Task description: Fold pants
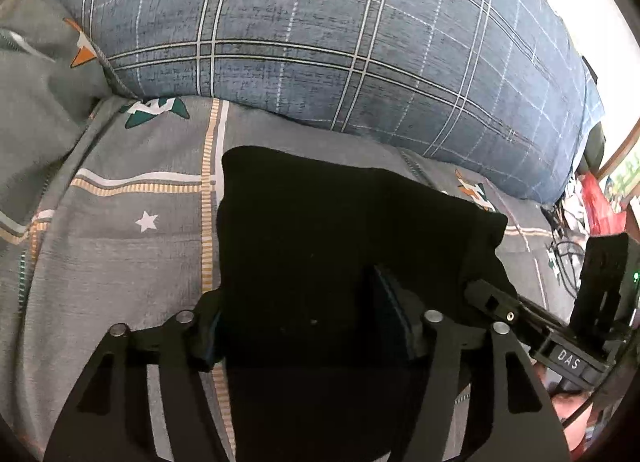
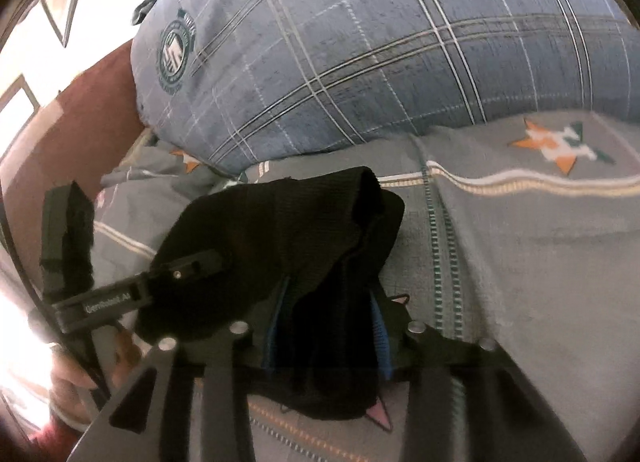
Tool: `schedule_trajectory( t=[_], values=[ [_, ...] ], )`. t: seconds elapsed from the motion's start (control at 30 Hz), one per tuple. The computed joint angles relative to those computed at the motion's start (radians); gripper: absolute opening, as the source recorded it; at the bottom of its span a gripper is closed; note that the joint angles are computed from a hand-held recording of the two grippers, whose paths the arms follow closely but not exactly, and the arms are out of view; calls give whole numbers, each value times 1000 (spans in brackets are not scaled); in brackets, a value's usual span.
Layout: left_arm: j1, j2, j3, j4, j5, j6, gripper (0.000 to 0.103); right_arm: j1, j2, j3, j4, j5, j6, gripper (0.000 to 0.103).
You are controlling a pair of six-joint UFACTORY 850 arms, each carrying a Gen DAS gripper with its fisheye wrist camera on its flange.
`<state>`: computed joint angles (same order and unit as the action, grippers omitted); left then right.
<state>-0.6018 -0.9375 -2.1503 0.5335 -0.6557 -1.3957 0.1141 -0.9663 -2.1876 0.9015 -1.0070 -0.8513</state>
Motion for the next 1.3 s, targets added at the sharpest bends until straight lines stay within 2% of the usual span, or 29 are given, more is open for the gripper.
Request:
schedule_trajectory(
  t=[0.07,0.17,0.27,0.53,0.67,0.9,1.0,1.13,1.3],
  values=[
    [-1,-6,-10,2,-23,-8,78,2,10,10,-11,8,-9,39],
    [-5,-1,-11,9,-45,-19,78,6,52,59,-19,47,-37,42],
    [-19,-2,-34,46,-113,-31,78,1,115,135,13,96,-93,42],
    [-34,6,-56,110,-179,-54,78,-4,203,216,110,91,-218,42],
    [-31,-22,-100,90,-206,-27,78,17,210,231,91,94,-251,42],
    [-17,-86,-182,36,-229,28,78,35,168,213,-4,111,-193,41],
    [-12,-94,-186,28,-212,23,81,28,160,212,19,101,-202,40],
    [-17,-95,-195,32,-225,23,81,22,163,204,29,82,-197,40],
    [-39,-67,-177,79,-282,-3,81,1,223,273,105,80,-236,44]
  ],
)
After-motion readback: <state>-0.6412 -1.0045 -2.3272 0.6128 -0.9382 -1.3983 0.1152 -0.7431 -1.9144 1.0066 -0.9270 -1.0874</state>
